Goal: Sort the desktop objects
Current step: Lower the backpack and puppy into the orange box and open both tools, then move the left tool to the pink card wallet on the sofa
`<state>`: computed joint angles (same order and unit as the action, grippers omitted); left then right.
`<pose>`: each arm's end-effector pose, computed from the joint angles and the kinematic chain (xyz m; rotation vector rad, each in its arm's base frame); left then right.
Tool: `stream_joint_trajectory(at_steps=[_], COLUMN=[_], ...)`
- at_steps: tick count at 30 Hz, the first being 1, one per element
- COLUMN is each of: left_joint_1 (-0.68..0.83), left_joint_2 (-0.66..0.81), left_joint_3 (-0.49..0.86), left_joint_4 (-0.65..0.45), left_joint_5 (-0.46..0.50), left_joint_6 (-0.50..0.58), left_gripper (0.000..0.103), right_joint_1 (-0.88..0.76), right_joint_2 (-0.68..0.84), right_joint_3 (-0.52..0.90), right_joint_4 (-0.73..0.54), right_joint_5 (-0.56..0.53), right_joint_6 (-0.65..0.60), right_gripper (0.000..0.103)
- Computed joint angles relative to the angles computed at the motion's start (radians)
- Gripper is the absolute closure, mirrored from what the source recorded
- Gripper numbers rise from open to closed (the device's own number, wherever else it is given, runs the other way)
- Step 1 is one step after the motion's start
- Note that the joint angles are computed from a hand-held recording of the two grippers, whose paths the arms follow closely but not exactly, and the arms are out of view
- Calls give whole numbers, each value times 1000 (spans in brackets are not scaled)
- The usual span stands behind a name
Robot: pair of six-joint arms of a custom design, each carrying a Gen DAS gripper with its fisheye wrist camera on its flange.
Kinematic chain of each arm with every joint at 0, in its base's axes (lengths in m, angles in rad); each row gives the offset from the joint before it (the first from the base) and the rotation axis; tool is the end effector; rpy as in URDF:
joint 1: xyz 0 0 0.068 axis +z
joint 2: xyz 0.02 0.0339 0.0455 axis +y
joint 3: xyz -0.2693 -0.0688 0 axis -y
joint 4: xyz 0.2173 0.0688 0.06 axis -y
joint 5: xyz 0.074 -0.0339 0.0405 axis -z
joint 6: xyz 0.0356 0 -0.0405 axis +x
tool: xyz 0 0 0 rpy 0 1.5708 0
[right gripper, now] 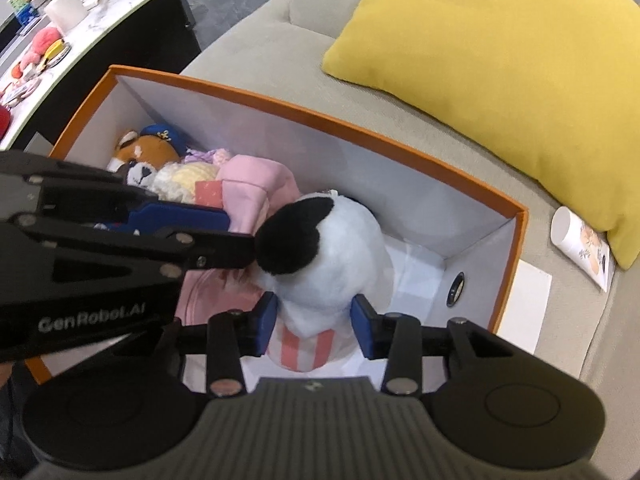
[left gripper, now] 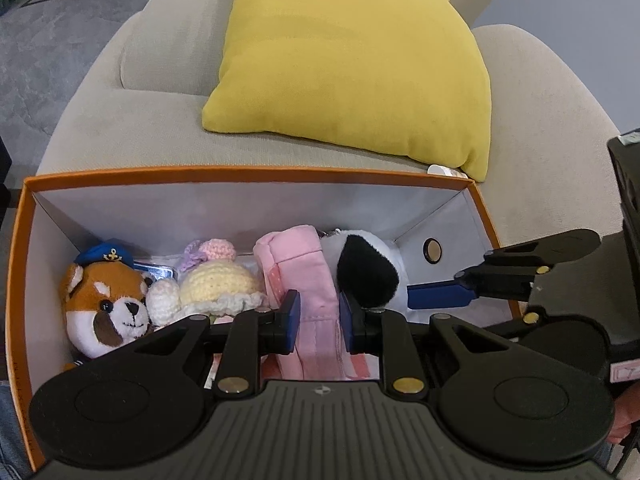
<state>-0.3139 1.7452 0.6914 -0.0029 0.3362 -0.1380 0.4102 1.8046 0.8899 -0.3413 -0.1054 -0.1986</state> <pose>0.2619 -0.0974 0.1258 0.3511 2.6333 -0.5952 0.2703 0.1216 0.1359 -0.8718 2.6959 0.1961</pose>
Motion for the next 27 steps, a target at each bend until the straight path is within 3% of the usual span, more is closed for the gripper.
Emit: stream_joint_trajectory(at_steps=[8, 17, 22, 27], left_joint_1=[-34, -232, -427, -576], left_joint_2=[-95, -304, -272, -150], left_joint_3=[-2, 26, 78, 131], left_joint_4=[-47, -177, -198, -184], left_joint_5=[-70, -156, -184, -211], left_joint_6=[-3, 60, 98, 123], left_gripper=[79, 79, 78, 75], right_joint_1=[-110, -484, -681, -889], right_joint_2=[-187, -358, -345, -305], right_joint_3=[-24, 6, -28, -72], right_joint_4=[-96, -337, -361, -367], right_joint_5=[-78, -164, -131, -156], right_joint_6=[-80, -288, -416, -539], right_gripper=[60, 55, 55, 54])
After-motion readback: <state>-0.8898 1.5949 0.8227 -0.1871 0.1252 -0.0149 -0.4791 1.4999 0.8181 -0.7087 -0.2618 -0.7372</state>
